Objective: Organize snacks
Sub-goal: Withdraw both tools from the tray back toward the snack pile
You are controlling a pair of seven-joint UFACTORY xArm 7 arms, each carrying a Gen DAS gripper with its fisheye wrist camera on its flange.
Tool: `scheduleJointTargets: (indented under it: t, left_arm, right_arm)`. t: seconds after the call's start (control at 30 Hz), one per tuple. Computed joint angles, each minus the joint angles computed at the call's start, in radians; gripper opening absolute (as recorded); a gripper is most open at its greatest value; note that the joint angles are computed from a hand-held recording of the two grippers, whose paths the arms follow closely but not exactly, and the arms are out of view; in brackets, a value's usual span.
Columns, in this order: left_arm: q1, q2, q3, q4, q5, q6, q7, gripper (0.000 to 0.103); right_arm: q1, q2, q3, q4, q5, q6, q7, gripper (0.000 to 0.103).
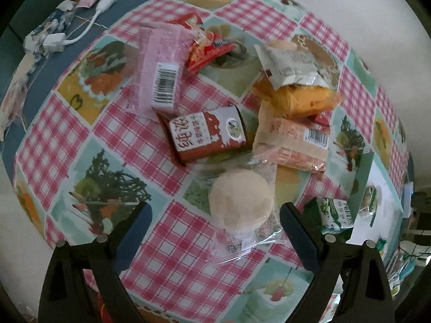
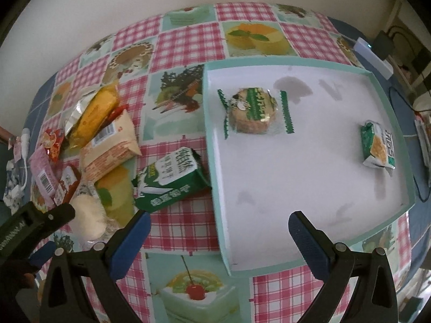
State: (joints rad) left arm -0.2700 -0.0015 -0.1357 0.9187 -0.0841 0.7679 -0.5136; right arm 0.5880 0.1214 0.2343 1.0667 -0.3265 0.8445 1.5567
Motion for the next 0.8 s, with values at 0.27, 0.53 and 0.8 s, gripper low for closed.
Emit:
scheduleJointTargets:
  t: [0.27, 0.53, 0.8]
  left_arm:
    - [-0.026, 0.053, -0.014, 0.049, 0.034, 0.008, -0.017, 0.096]
    - [-0.072, 0.175, -0.014, 0.147, 0.162, 0.045, -0.099, 0.096]
    - [-0.132, 0.271, -0.011, 0.232, 0.232, 0.094, -0.151, 0.096]
  right_arm:
    - [-0.01, -0.026, 0.002, -0.029, 0.003, 0.003, 0.009, 0.103]
    - [-0.015, -0.025, 0.006, -0.032, 0.009, 0.006, 0.011, 0.103]
    - [-0.008, -0.017, 0.004, -0.015, -0.035, 0.021, 0.008, 0.103]
